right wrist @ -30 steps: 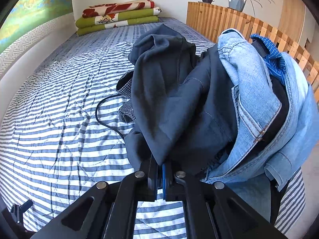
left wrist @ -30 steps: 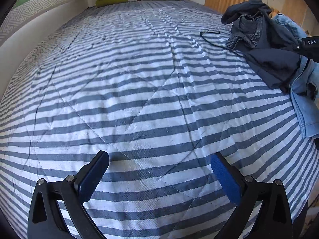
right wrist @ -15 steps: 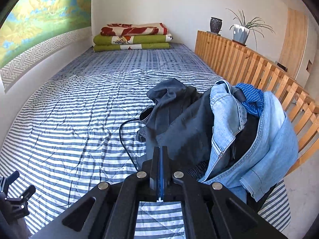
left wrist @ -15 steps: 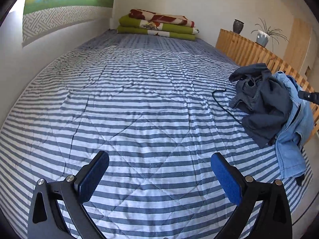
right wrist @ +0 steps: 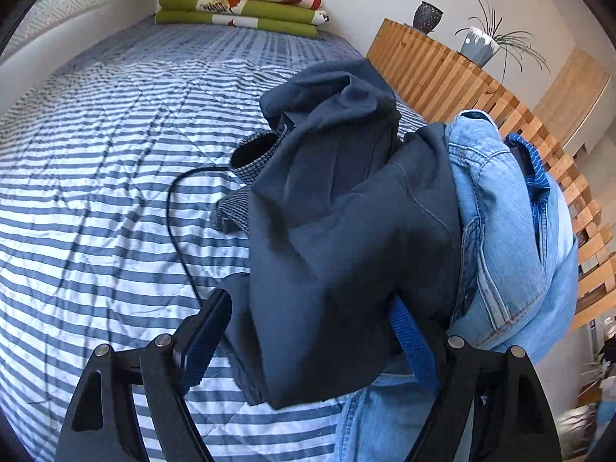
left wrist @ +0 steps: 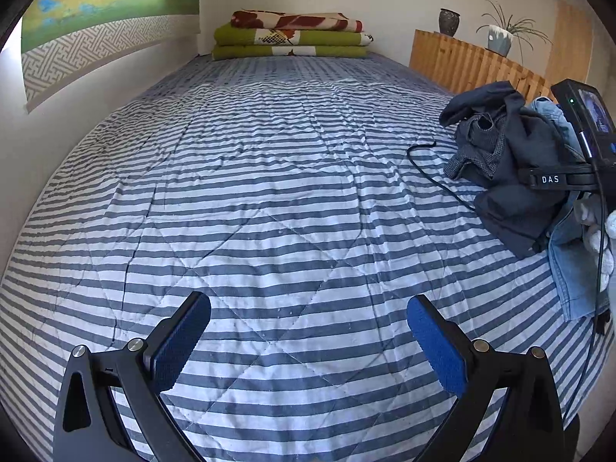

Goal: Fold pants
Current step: 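Grasp the dark navy trousers with the right gripper and lift them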

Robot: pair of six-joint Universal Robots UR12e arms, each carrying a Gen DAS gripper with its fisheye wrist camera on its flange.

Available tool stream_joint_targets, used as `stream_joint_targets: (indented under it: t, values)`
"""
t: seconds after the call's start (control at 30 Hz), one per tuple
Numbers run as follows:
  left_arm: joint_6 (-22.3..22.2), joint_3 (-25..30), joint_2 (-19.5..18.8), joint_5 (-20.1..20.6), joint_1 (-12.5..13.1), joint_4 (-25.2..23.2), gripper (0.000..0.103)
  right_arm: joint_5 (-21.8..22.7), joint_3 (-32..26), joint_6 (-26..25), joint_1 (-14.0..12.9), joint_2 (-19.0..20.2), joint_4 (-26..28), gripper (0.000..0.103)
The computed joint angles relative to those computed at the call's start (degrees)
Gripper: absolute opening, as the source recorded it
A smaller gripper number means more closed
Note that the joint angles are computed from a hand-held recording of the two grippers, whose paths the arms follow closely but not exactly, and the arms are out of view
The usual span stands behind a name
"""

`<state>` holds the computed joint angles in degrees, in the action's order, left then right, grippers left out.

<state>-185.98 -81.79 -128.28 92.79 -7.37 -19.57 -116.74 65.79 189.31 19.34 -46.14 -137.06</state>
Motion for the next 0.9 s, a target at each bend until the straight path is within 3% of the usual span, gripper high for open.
stream_joint_targets:
  t: [0.07, 0.1, 0.27, 0.37, 0.43, 0.6, 0.77, 0.9]
  values:
    - [-0.17, 0.63, -0.41, 0.19, -0.16, -0.64, 0.103, -0.69, 0.57, -0.26, -0.50, 0.02, -0.56, 0.009]
    - [-0.18, 0.94, -0.59, 0.19, -0.20, -0.96, 0.103, 0.64, 1.12, 0.13, -1.03, -0.32, -0.68, 0.006]
    - [0.65, 1.38, -0.97, 0.71, -0.29, -1.67, 0.103, 9.40, 6.63, 4.11, -3.95, -4.58, -5.23, 0.003]
    - [-0.91, 1.35, -0.82, 0.17, 0.15, -2.03, 0.101, 12.48, 9.46, 5.94, -5.09, -7.60, -7.58, 0.002]
    - [-2.00, 1.18, -0.59, -0.57, 0.46, -2.04, 0.100, 13.06, 10.72, 4.60, -5.31, -9.23, -9.68, 0.002]
    - [-2.59, 0.59, 0.04, -1.39, 0.55, -1.69, 0.099, 12.34, 11.91, 5.86, -5.35, -12.42, -14.37, 0.002]
    - [-2.40, -0.08, 0.56, -1.72, 0.83, -1.18, 0.099, 9.46, 7.94, 1.34, -3.75, -12.66, -17.31, 0.002]
    - [-3.79, -0.36, 0.91, -2.24, 1.52, -1.46, 0.099, 7.23, 2.25, -5.37, -1.03, -11.41, -19.88, 0.002]
